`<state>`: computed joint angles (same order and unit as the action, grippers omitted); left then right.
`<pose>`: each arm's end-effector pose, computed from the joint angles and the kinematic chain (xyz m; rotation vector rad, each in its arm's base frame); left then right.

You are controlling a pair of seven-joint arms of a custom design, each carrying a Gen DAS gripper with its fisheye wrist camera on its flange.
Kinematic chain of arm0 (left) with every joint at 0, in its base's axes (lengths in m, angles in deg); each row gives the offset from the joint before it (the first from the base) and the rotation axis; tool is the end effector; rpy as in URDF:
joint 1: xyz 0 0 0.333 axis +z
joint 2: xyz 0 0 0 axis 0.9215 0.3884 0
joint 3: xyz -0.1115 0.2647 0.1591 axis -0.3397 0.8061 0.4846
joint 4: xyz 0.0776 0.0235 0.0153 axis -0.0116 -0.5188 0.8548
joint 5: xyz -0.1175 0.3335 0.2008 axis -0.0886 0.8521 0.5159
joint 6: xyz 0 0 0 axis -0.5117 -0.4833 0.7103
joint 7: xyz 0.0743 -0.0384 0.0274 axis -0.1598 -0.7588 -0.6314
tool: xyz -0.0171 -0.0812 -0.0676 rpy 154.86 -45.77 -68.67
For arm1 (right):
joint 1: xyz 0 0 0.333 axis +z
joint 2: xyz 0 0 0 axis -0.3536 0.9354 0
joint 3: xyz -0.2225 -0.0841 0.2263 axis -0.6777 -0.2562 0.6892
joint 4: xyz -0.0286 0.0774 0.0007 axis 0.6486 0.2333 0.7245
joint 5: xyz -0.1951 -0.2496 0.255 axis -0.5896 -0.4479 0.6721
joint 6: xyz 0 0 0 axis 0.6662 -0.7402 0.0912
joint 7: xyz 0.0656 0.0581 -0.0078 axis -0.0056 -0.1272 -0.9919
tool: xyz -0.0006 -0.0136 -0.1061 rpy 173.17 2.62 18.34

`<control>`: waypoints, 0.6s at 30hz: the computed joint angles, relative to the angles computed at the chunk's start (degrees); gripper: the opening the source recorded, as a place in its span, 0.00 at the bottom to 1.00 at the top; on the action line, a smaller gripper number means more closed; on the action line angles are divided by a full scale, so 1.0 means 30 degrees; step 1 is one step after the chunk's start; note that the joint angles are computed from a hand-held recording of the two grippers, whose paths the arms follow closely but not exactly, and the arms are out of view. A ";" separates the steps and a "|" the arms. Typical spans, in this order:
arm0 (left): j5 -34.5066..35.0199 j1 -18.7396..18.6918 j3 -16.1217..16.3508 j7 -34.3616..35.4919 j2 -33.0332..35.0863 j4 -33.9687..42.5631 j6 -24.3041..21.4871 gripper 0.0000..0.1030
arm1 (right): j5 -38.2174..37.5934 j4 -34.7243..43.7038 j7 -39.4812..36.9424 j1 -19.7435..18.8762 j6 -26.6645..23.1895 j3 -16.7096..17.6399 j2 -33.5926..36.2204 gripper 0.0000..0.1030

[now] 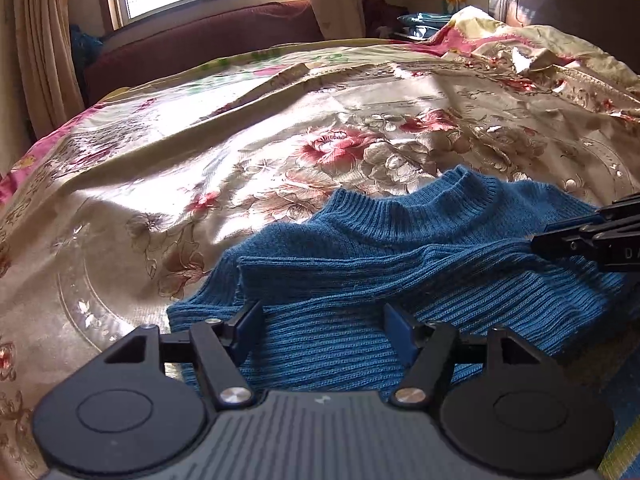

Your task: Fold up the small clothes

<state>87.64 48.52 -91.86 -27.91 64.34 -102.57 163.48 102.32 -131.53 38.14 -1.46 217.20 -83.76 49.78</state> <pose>0.5060 -0.3379 0.4619 -1.7035 1.7293 -0.6587 0.5695 0.2305 0.4821 -2.0308 1.2652 -0.3600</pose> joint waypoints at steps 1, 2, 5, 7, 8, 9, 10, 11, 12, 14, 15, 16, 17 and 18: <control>-0.0159 0.0003 -0.0008 0.0062 -0.0039 0.0029 -0.0038 0.69 | -0.0379 0.0139 0.0610 -0.0379 -0.0120 0.0300 0.0180 0.20; -0.0131 0.0004 -0.0008 -0.0094 -0.0251 -0.0108 0.0031 0.69 | 0.0448 0.0181 0.0156 -0.0091 -0.0246 -0.0025 0.0100 0.20; -0.0062 0.0111 -0.0078 -0.0392 -0.1239 -0.0902 0.0482 0.69 | 0.2782 -0.0384 -0.1376 -0.0260 -0.0434 0.0090 -0.0996 0.20; -0.0420 0.0170 -0.0238 -0.0349 -0.2379 -0.1900 0.0710 0.69 | 0.3812 -0.1084 -0.2522 -0.0243 -0.0983 -0.0035 -0.2064 0.20; -0.0724 0.0200 -0.0333 -0.0258 -0.2957 -0.2435 0.0861 0.69 | 0.4145 -0.1669 -0.2944 -0.0225 -0.1349 -0.0151 -0.2824 0.20; -0.1145 0.0203 -0.0426 -0.0092 -0.3614 -0.3052 0.1038 0.69 | 0.4329 -0.2344 -0.3230 -0.0219 -0.1844 -0.0296 -0.3696 0.20; -0.1857 0.0105 -0.0519 0.0250 -0.4534 -0.3924 0.1205 0.69 | 0.4348 -0.3017 -0.3331 -0.0233 -0.2384 -0.0435 -0.4548 0.20; -0.2605 -0.0019 -0.0605 0.0689 -0.5310 -0.4644 0.1206 0.69 | 0.4252 -0.3711 -0.3273 -0.0290 -0.3020 -0.0574 -0.5440 0.20; -0.3447 -0.0214 -0.0679 0.1191 -0.6076 -0.5344 0.1106 0.69 | 0.4136 -0.4268 -0.3147 -0.0356 -0.3601 -0.0696 -0.6164 0.20; -0.5634 -0.0959 -0.0722 0.2360 -0.7728 -0.6788 0.0619 0.69 | 0.3616 -0.5558 -0.2548 -0.0649 -0.5193 -0.0908 -0.7923 0.20; -0.6417 -0.1244 -0.0764 0.2724 -0.8340 -0.7286 0.0385 0.69 | 0.3320 -0.6129 -0.2170 -0.0837 -0.5879 -0.0965 -0.8707 0.20; -0.7322 -0.1647 -0.0817 0.3000 -0.9035 -0.7832 0.0043 0.69 | 0.2941 -0.6739 -0.1570 -0.1106 -0.6825 -0.1022 -0.9586 0.21; -0.8452 -0.2209 -0.0789 0.3248 -0.9808 -0.8413 -0.0368 0.69 | 0.2643 -0.7221 -0.1087 -0.1340 -0.7681 -0.1101 -1.0306 0.21; -0.9194 -0.2555 -0.0759 0.3417 -1.0302 -0.8795 -0.0594 0.69 | 0.2277 -0.7641 -0.0625 -0.1606 -0.8447 -0.1131 -1.0951 0.22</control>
